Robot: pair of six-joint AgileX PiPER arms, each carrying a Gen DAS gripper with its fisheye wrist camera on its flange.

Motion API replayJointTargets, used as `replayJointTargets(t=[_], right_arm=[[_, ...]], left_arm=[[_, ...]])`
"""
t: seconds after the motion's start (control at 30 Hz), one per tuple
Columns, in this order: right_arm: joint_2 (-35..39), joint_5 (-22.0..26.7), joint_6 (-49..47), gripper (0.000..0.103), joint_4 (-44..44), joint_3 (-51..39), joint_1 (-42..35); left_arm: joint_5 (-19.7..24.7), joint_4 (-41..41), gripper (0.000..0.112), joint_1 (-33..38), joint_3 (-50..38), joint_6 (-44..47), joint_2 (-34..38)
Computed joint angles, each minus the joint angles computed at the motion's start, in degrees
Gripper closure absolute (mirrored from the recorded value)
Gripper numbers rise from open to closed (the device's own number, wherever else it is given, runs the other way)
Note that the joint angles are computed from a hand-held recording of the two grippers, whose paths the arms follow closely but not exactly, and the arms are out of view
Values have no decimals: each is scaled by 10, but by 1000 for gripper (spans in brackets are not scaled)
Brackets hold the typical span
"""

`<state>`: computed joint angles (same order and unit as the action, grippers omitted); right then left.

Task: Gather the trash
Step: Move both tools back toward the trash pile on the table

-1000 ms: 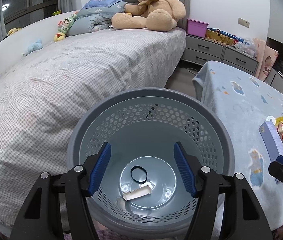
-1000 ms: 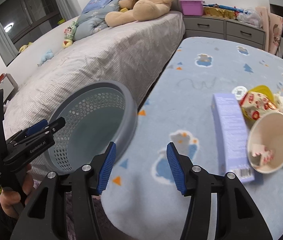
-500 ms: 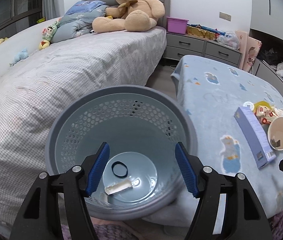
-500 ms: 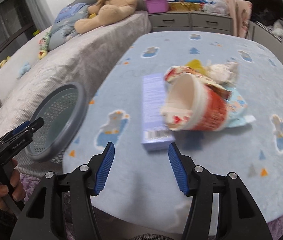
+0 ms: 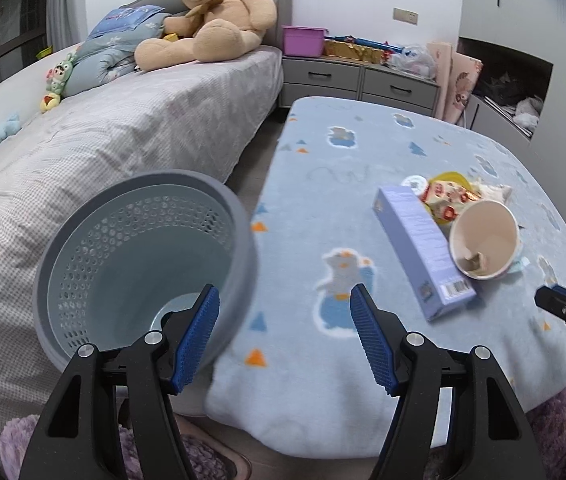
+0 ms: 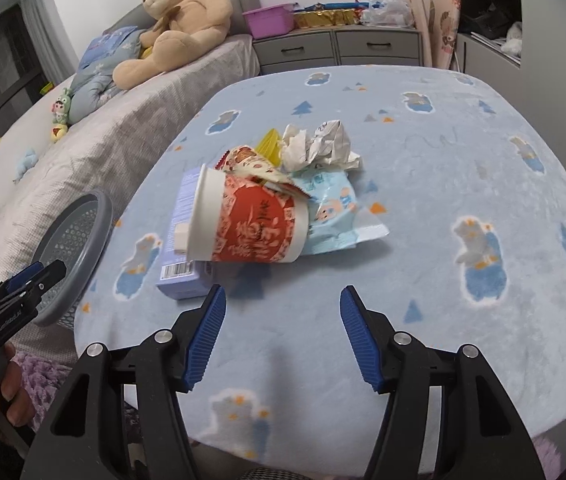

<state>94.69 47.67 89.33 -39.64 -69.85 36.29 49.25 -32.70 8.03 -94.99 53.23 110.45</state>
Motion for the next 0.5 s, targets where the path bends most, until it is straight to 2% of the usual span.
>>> replayJointTargets(t=[0.13, 0.23, 0.37, 0.5], right_arm=[[-19, -38, -78, 43, 0, 24, -30], [-27, -79, -171, 40, 28, 33, -64], [-29, -93, -251, 40, 67, 26, -92], [-29, -98, -265, 40, 71, 20, -105]], left_arm=[[-21, 9, 47, -21, 42, -8, -33], [-31, 24, 47, -36, 52, -29, -45], [-37, 49, 47, -54, 55, -69, -55], [-44, 78, 47, -76, 51, -107, -59]])
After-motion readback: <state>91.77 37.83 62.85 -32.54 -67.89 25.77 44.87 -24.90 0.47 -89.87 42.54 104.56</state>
